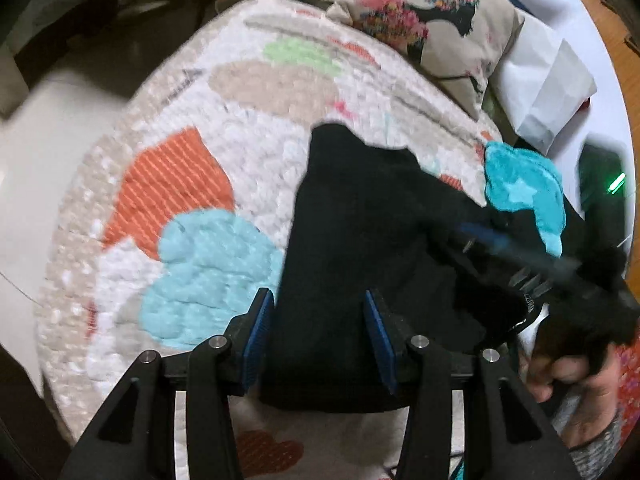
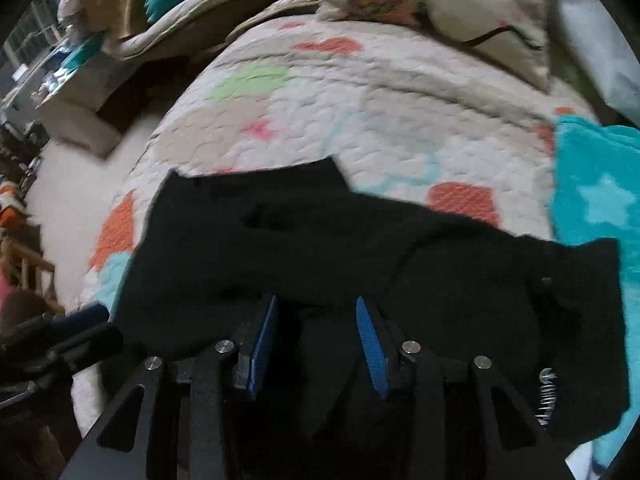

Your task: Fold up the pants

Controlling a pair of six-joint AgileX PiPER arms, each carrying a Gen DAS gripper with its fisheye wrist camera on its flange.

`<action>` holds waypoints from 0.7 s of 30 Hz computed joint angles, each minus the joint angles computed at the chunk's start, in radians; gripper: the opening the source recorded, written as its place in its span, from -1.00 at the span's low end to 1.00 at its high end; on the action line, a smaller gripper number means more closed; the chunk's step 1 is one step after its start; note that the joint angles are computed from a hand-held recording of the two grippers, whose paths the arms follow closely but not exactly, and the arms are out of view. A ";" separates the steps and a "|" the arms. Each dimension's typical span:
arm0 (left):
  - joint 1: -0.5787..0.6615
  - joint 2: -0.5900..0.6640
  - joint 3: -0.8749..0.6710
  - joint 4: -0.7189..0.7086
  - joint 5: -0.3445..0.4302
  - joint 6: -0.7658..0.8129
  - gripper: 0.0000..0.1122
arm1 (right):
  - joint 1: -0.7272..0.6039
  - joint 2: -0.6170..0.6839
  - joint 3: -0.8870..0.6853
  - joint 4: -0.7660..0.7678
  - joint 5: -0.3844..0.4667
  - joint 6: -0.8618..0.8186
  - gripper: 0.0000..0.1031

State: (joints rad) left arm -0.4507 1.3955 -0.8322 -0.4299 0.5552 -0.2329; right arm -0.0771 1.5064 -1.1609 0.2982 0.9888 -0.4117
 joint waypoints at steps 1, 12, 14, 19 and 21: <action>-0.011 0.010 0.005 -0.005 -0.013 0.003 -0.19 | -0.014 0.005 -0.031 0.074 0.028 -0.041 -0.12; -0.015 0.030 0.030 -0.064 -0.064 0.120 -0.79 | 0.326 0.298 -0.322 -0.028 0.069 0.038 -0.76; 0.016 0.021 0.041 -0.123 -0.052 0.184 -0.79 | 0.373 0.306 -0.327 -0.077 0.037 0.065 -0.77; 0.162 0.008 0.056 -0.270 0.013 0.354 -0.80 | 0.382 0.359 -0.427 -0.033 0.088 0.117 -0.78; 0.251 0.009 0.063 -0.349 0.044 0.440 -0.80 | 0.386 0.392 -0.487 -0.004 0.109 0.132 -0.78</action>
State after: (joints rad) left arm -0.1998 1.4044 -0.7695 -0.7789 0.5995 0.2069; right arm 0.3091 1.8984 -1.6479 0.2937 1.0975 -0.2795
